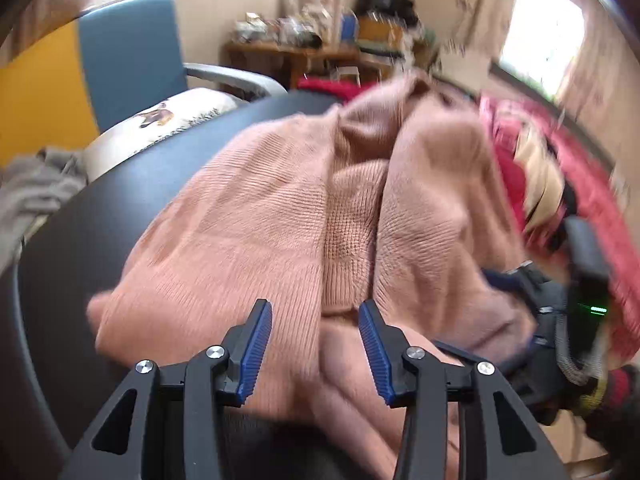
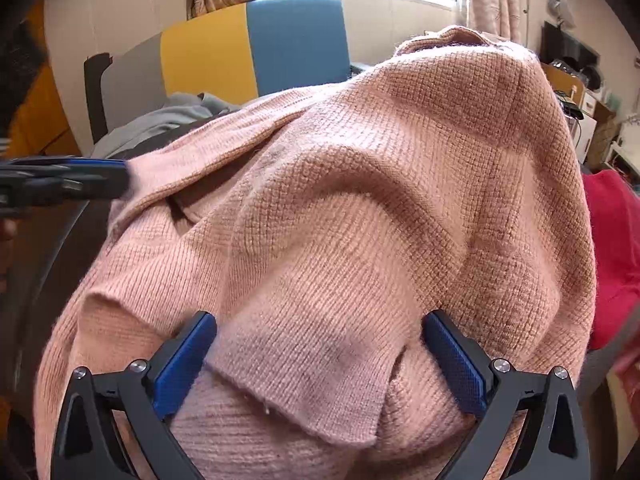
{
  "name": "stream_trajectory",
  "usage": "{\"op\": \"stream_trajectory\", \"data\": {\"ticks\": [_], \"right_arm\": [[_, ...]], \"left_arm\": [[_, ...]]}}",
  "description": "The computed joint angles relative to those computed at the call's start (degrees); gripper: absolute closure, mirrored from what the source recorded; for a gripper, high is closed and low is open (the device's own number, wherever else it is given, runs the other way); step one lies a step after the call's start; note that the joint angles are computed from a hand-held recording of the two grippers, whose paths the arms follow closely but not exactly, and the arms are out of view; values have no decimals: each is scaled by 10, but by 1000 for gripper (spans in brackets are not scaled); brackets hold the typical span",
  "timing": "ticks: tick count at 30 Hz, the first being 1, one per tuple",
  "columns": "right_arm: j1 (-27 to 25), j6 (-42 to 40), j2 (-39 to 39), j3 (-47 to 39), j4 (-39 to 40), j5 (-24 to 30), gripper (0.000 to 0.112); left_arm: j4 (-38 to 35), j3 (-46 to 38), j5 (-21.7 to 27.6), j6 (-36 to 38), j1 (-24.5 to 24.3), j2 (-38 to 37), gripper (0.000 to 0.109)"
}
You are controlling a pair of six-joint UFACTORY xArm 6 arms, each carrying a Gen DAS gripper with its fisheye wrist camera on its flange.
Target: Fold clothes
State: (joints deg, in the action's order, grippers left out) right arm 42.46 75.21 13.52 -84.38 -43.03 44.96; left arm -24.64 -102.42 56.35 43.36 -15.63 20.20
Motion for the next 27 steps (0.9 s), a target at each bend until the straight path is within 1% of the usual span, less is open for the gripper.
{"op": "stream_trajectory", "data": {"ticks": [1, 3, 4, 5, 6, 7, 9, 11, 12, 16, 17, 18, 20, 21, 25, 27], "right_arm": [[0, 9, -2, 4, -7, -3, 9], [3, 36, -12, 23, -37, -14, 9], [4, 50, -17, 32, -51, -19, 9], [5, 65, -23, 43, -68, -25, 9], [6, 77, -29, 53, -80, -30, 9], [7, 83, -32, 57, -87, -33, 9], [10, 101, -39, 69, -106, -35, 9], [14, 117, -45, 80, -123, -36, 9], [15, 118, -47, 82, -124, -35, 9], [23, 114, -51, 84, -114, -17, 9], [25, 116, -54, 86, -114, -15, 9], [27, 118, -57, 90, -115, -13, 9], [30, 122, -63, 98, -115, -11, 9], [32, 114, -63, 94, -101, -6, 9], [39, 85, -62, 78, -44, 19, 9], [48, 66, -51, 53, -7, 39, 9]], "left_arm": [[45, -12, -19, -13, -14, 16, 63], [120, -1, -50, -32, -29, 20, 63], [141, -9, -53, -50, -33, 29, 68], [149, -20, -55, -60, -36, 41, 76], [133, -28, -51, -74, -30, 43, 84], [101, -33, -48, -79, -21, 44, 101], [-11, -67, -10, -100, 18, 53, 102], [-115, -78, 10, -116, 58, 51, 103], [-157, -76, 13, -127, 78, 46, 103], [-330, -1, 4, -143, 163, -7, 103], [-353, 19, 2, -145, 180, -20, 103], [-372, 39, 2, -147, 197, -33, 103], [-386, 96, 8, -142, 231, -67, 104], [-391, 122, 13, -140, 249, -83, 104], [-352, 217, 5, -146, 290, -119, 104], [-337, 246, 6, -157, 307, -130, 104]]}}
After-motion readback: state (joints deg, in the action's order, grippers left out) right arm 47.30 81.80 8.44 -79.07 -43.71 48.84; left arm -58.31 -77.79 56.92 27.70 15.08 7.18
